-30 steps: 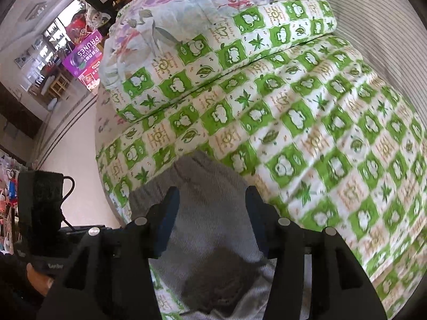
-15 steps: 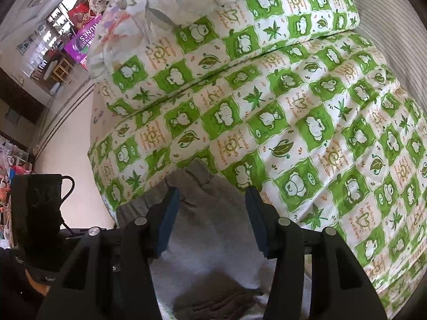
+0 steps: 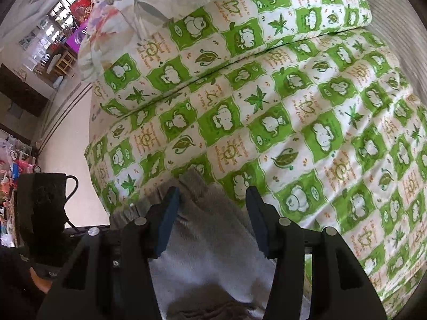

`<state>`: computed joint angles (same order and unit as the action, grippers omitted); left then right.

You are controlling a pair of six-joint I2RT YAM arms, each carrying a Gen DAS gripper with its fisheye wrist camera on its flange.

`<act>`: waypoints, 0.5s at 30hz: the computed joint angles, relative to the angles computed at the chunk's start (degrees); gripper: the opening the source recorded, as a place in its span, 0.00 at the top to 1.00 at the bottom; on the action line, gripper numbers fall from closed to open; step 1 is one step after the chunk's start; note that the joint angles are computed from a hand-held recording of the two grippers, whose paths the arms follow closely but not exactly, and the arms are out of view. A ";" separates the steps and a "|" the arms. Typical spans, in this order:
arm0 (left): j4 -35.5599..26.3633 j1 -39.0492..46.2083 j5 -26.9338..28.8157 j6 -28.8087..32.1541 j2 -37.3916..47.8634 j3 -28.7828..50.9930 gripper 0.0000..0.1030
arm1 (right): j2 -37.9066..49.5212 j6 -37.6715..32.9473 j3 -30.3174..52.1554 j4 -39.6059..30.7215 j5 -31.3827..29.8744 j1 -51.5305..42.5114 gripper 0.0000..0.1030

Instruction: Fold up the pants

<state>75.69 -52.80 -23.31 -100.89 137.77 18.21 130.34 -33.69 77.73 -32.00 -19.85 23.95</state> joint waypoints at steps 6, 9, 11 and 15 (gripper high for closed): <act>-0.85 0.76 -0.49 2.09 0.26 1.06 0.52 | 5.17 2.24 6.32 -4.42 -1.16 0.83 0.47; -1.10 0.66 -1.05 2.69 0.91 1.86 0.54 | 7.64 3.94 8.82 -6.48 -2.65 0.46 0.46; -0.86 0.61 -1.34 3.48 1.34 2.12 0.55 | 8.38 3.84 9.22 -7.27 -4.11 0.01 0.46; -1.36 0.79 -1.70 5.23 1.73 3.01 0.67 | 9.85 3.07 10.88 -9.37 -4.30 -0.27 0.44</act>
